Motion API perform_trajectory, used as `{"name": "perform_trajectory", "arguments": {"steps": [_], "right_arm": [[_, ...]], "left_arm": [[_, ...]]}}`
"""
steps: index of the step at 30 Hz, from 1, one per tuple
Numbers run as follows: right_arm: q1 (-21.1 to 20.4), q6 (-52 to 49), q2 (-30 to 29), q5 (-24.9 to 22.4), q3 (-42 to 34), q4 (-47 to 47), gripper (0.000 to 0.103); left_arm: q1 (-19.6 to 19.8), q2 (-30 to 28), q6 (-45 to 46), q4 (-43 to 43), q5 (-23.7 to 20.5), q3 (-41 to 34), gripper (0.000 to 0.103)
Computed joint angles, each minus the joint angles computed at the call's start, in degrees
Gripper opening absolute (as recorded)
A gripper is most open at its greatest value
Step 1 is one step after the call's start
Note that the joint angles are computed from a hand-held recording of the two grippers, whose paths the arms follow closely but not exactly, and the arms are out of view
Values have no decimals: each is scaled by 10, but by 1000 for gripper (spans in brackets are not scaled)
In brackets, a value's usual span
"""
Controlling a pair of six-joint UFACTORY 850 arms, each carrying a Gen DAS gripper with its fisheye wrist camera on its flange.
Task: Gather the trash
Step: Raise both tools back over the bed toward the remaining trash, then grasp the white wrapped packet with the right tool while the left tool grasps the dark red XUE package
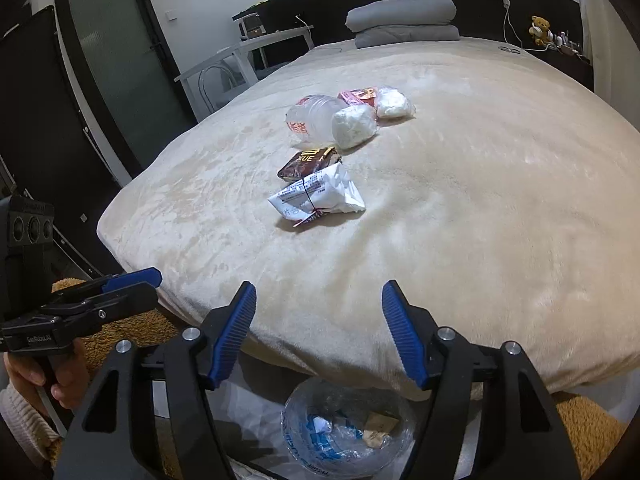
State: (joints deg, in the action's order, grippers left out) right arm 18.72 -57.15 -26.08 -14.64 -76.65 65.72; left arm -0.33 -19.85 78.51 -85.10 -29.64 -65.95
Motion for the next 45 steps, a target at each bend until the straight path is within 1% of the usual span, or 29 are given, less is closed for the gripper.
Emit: {"name": "perform_trajectory", "arguments": {"steps": [1,2,5,6,7,8,12,16,21,24,28,29,30,32,37,45], "right_arm": [[2,13,-8,2,-11,-22,67],[5,20,-13,7,-20,-40,72],[12,36,-37,19,-56,-86,82],[15,64,-46,27,-68,-122,84],[18,116,-54,36,-79,-179,88],[20,162,-64,38,-93,-226,89],[22,251,-108,8,-151,-317,89],[32,327,-139,-3,-194,-403,89],[44,470,-184,-24,-255,-556,89],[48,526,-208,-41,-288,-611,89],[54,600,-228,-48,-318,-687,88],[54,614,-232,-51,-323,-701,82],[54,605,-236,-57,-330,-690,79],[56,624,-236,-57,-329,-712,77],[57,628,-221,-39,-309,-726,76],[43,555,-183,-13,-259,-632,76]], "left_arm": [[3,-3,-3,2,-1,-6,66],[5,-5,-3,2,-2,-11,66],[13,-11,-1,-1,-4,-27,66],[15,-14,-1,-1,-3,-33,66],[17,-16,0,-1,-2,-38,66],[19,-19,-2,0,-2,-43,66],[25,-31,-4,5,-2,-64,66],[32,-37,-3,2,-5,-75,66],[41,-41,-3,-9,-10,-82,66],[45,-42,-5,-10,-12,-84,66],[48,-45,-9,-8,-14,-87,66],[49,-46,-9,-8,-14,-87,66],[49,-46,-10,-7,-13,-87,66],[49,-46,-11,-7,-13,-87,66],[47,-48,-12,-3,-7,-87,66],[40,-57,-32,17,8,-98,66]]}}
